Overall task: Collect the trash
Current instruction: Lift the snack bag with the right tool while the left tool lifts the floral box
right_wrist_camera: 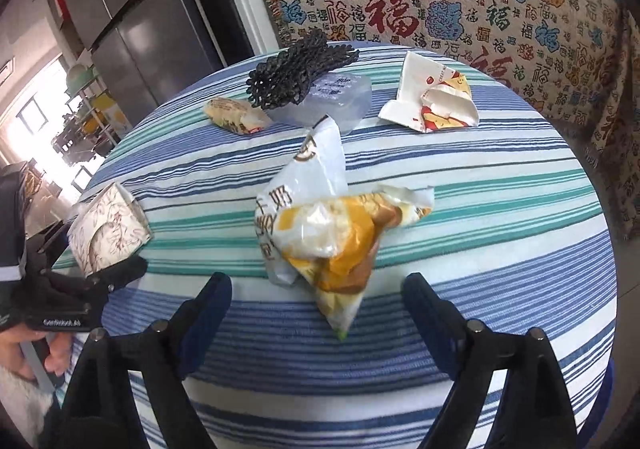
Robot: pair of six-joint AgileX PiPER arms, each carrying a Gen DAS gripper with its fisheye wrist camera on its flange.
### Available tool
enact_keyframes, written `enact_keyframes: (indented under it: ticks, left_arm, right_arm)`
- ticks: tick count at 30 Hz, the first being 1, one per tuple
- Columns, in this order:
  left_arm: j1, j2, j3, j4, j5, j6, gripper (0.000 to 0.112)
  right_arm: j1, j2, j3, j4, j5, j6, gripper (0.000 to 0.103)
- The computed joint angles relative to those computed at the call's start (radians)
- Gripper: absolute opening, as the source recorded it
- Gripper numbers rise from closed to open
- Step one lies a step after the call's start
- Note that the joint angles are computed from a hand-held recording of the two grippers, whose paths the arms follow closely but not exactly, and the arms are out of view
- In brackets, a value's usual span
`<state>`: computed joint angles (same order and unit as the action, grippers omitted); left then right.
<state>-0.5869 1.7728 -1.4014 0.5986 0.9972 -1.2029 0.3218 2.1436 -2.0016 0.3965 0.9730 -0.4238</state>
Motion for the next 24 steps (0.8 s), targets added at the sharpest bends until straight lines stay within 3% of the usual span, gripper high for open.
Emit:
enact_keyframes:
  ticks: [2,4,7,9,13,15,17,20,24]
  left_arm:
    - [0.004,0.01,-0.012,0.002,0.008,-0.006,0.103]
    - [0.008,0.014,-0.018,0.002,0.009,-0.008,0.103]
    - [0.011,0.012,-0.017,0.001,0.008,-0.006,0.103]
    - [0.008,0.007,-0.012,0.007,0.016,-0.014,0.1]
    - [0.011,-0.041,0.032,0.007,-0.027,-0.027,0.088]
    - [0.008,-0.061,0.048,0.018,-0.05,-0.04,0.085]
    - [0.005,-0.065,0.048,0.017,-0.059,-0.028,0.065]
    - [-0.006,-0.093,0.067,0.056,-0.077,-0.07,0.042]
    - [-0.006,-0.094,0.068,0.06,-0.069,-0.077,0.04]
  right_arm:
    - [0.044,0.005,0.004,-0.092,-0.058,0.059,0.102]
    - [0.093,0.009,0.01,-0.216,-0.096,0.103,0.103]
    - [0.103,0.023,-0.023,-0.252,-0.084,0.147,0.1]
    - [0.096,0.008,0.002,-0.267,-0.113,0.177,0.088]
    - [0.054,-0.024,0.045,-0.167,-0.12,0.114,0.082]
    - [0.026,-0.024,0.038,-0.068,-0.107,0.046,0.061]
    - [0.02,0.007,-0.023,-0.052,-0.051,0.029,0.039]
    - [0.007,0.024,-0.063,-0.03,-0.011,0.03,0.032]
    - [-0.006,-0.019,-0.019,-0.012,-0.025,-0.019,0.031]
